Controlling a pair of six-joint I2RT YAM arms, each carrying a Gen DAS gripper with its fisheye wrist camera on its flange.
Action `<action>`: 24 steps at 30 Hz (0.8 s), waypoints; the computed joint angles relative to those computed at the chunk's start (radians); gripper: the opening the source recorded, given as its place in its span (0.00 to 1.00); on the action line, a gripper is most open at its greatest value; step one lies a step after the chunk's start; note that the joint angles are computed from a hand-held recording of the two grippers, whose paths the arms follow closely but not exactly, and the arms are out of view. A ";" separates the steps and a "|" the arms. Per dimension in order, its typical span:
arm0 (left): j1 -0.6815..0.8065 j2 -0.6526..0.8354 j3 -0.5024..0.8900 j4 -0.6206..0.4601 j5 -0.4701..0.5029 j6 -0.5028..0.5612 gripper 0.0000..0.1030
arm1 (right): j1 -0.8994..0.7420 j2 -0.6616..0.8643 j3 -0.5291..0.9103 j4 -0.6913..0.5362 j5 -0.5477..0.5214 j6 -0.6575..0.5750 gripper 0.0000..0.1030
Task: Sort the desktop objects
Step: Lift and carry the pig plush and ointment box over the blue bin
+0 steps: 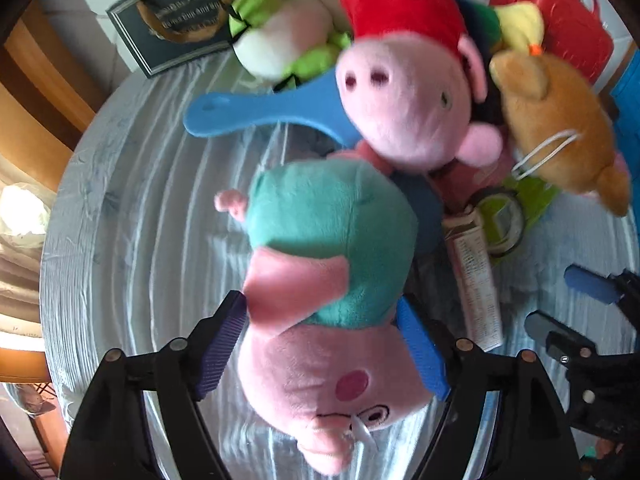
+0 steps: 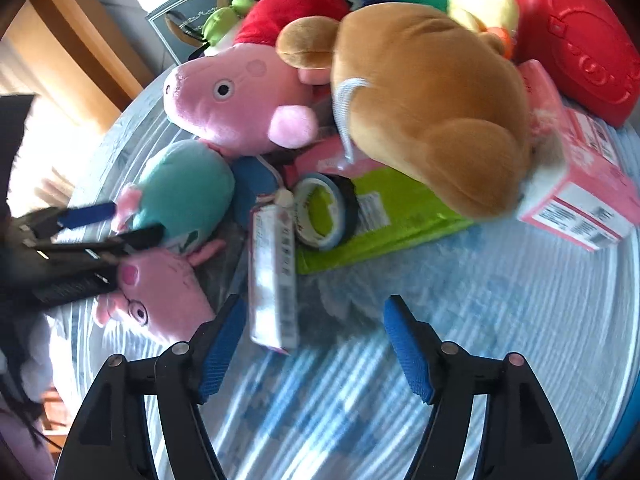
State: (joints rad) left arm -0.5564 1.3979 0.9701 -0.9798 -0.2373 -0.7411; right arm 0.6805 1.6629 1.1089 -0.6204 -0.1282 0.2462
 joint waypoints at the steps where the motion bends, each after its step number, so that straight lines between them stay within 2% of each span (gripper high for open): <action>1: 0.007 0.021 -0.014 0.021 0.013 0.008 0.75 | 0.010 0.016 0.007 0.006 0.001 0.003 0.69; 5: 0.033 0.057 -0.057 0.094 0.019 0.030 0.79 | 0.052 0.137 0.095 0.008 -0.005 0.022 0.58; 10: 0.073 0.079 -0.096 0.153 0.036 0.041 0.80 | 0.094 0.285 0.197 -0.001 -0.015 0.053 0.53; 12: 0.080 0.072 -0.115 0.173 0.032 0.026 0.79 | 0.099 0.332 0.226 -0.002 -0.012 0.063 0.46; 13: 0.074 0.055 -0.126 0.179 0.027 0.018 0.75 | 0.103 0.346 0.235 0.000 -0.004 0.069 0.43; 14: 0.063 0.033 -0.137 0.179 0.019 0.008 0.72 | 0.111 0.340 0.231 0.013 0.009 0.067 0.32; 15: 0.051 0.011 -0.146 0.175 0.014 -0.003 0.71 | 0.115 0.336 0.230 0.017 0.012 0.063 0.29; 19: -0.030 -0.093 -0.146 0.088 -0.034 -0.091 0.70 | 0.116 0.277 0.189 0.029 0.003 0.080 0.28; 24: -0.272 -0.209 -0.060 -0.128 -0.148 -0.332 0.70 | 0.144 0.108 0.086 0.030 0.021 0.106 0.28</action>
State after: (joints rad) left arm -0.8281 1.1888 0.9097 -1.1076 -0.3858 -1.0729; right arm 0.8243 1.7705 1.1948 -0.5904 -0.1071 0.3526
